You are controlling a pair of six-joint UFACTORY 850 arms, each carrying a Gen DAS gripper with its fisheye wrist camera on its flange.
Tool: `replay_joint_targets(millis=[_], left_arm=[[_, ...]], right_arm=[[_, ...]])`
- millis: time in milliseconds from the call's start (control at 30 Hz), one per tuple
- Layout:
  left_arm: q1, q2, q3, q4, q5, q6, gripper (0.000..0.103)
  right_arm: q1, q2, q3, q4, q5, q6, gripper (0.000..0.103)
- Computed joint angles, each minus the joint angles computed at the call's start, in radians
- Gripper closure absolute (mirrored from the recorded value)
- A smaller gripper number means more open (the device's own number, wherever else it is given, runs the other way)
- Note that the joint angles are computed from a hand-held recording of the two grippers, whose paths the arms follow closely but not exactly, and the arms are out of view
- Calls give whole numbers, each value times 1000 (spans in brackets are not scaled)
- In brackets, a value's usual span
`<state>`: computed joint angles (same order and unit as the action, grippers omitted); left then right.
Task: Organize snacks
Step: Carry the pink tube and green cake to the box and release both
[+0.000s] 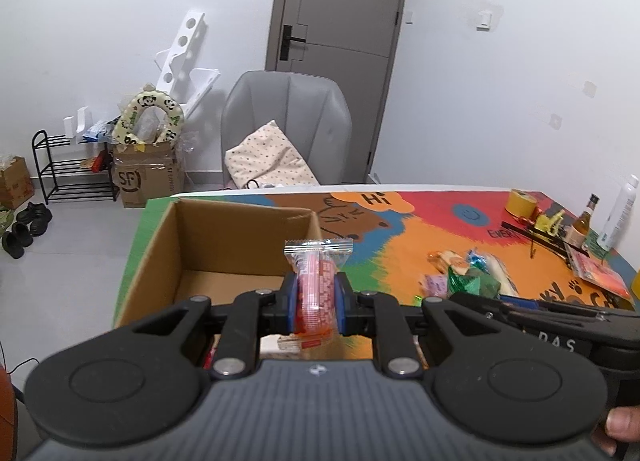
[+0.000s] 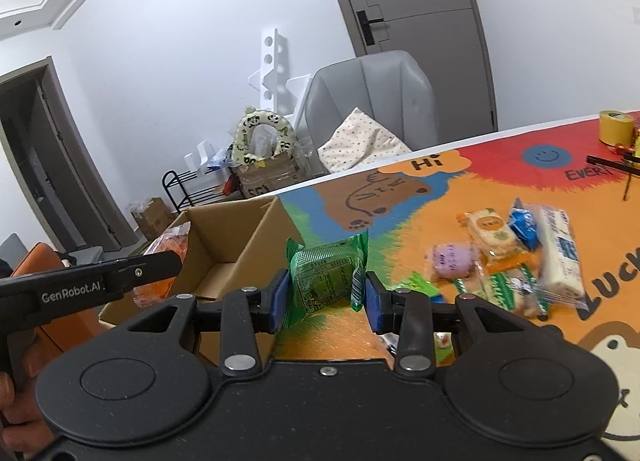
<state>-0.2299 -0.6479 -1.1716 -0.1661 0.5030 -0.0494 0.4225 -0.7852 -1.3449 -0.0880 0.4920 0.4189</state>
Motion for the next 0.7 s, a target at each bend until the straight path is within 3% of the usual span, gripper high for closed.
replay_joint_targets(millis=[700], left_arm=[[112, -92, -115, 127, -87, -137, 85]], right_arm=[[54, -138, -264, -87, -138, 53, 67]])
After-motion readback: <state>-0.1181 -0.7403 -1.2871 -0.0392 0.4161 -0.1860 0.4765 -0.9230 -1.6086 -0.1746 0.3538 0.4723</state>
